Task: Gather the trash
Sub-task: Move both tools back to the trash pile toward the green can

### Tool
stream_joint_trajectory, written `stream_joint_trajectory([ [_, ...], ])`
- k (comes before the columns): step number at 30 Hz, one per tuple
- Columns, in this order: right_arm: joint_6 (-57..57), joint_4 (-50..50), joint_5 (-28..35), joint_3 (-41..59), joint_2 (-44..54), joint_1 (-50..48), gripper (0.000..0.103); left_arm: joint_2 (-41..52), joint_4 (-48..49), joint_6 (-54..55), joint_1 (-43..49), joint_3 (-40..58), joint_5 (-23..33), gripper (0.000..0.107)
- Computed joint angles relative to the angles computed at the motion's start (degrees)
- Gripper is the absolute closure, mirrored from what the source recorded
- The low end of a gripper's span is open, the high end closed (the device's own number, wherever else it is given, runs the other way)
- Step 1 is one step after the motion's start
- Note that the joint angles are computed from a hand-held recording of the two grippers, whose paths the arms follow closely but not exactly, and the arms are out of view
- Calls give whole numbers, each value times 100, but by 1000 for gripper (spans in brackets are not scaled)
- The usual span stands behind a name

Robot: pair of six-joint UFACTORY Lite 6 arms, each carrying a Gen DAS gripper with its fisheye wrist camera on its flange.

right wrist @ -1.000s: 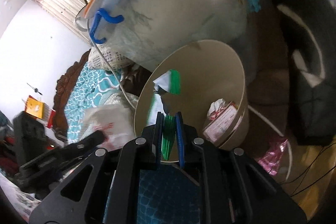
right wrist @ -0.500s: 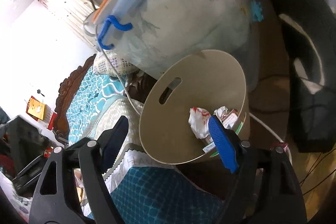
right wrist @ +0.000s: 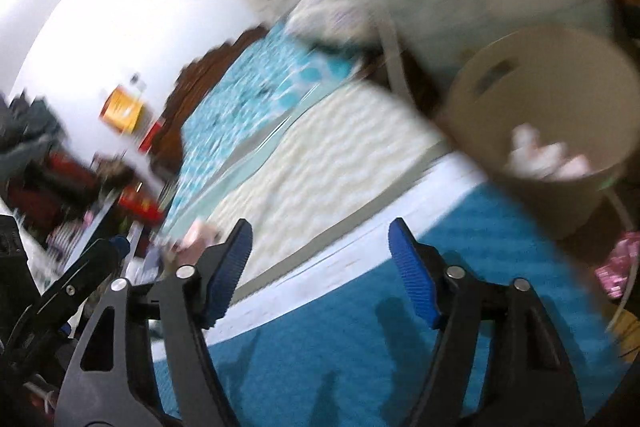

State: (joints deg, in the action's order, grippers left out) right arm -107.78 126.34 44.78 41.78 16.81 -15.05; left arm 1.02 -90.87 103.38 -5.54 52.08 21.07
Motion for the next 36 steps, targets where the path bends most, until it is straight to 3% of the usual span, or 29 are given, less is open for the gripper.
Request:
stream_joint_trajectory([
  [4,190,193,-326,461,278,1262,43,-686,818,-216,1570,-640,904,33],
  [8,135,416,-804,981,524,2282,45,-651,1481,-217,3341,-730,1787,33],
  [14,651,128,-1587,2285,1258,3413,54,1168,2609,-1210,4899,678,2701,38],
  [19,1449,-425,-1961,3214,1834,3721,57,2632,3321,-2264,5296,2104,3817,38],
  [23,2274,-1173,-1999,3681,2123,4061,57,3196,3497,-2670,5308,2663,4201,37],
  [27,2632,-2015,-1691,3682,2070,4401,57,3381,3458,-2696,5347,2803,4253,35],
  [36,2058,-1031,-2102,3551,2053,3607,57,3874,3483,-2948,5057,3131,4076,35],
])
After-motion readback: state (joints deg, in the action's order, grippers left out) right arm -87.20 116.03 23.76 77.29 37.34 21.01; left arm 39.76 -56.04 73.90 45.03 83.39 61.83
